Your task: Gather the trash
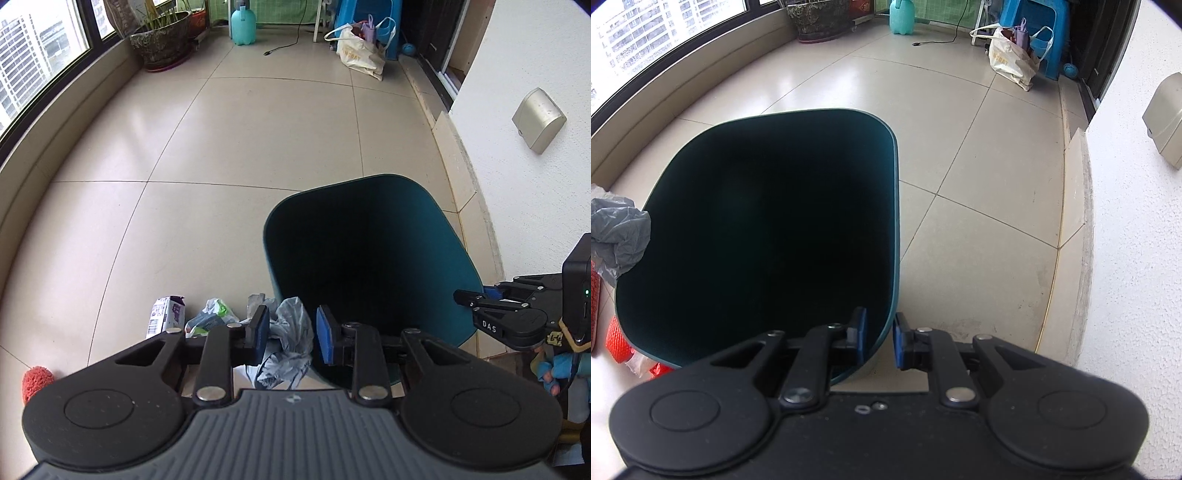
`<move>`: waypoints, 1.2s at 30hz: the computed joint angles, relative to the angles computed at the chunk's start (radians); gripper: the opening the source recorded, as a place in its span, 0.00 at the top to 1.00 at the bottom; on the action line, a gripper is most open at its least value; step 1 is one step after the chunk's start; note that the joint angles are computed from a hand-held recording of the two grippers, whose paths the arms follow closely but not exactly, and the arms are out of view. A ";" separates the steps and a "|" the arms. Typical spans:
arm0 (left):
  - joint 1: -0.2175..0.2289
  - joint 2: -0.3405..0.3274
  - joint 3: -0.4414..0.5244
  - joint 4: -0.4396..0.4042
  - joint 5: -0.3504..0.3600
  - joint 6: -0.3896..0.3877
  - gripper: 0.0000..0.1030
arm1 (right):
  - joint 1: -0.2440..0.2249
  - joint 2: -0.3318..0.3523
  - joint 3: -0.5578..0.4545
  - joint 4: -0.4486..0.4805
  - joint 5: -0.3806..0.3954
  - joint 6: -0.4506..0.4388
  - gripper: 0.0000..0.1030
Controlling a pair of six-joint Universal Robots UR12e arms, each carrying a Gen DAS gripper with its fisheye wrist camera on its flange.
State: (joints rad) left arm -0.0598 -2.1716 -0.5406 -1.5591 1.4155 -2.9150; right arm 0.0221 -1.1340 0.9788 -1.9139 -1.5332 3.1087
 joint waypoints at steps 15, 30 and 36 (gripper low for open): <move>0.030 0.031 -0.148 0.026 -0.068 0.030 0.74 | -0.015 0.008 0.014 -0.040 0.026 -0.001 0.88; 0.106 0.187 -0.484 0.061 0.013 -0.036 0.23 | 0.003 -0.011 0.042 -0.046 0.001 0.019 0.88; 0.098 0.172 -0.568 -0.038 0.126 -0.118 0.23 | 0.004 -0.014 0.047 -0.049 0.000 0.011 0.88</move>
State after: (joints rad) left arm 0.0380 -1.9995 -1.1086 -1.5975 1.5410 -3.0330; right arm 0.0266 -1.1484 1.0262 -1.9633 -1.5329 3.1195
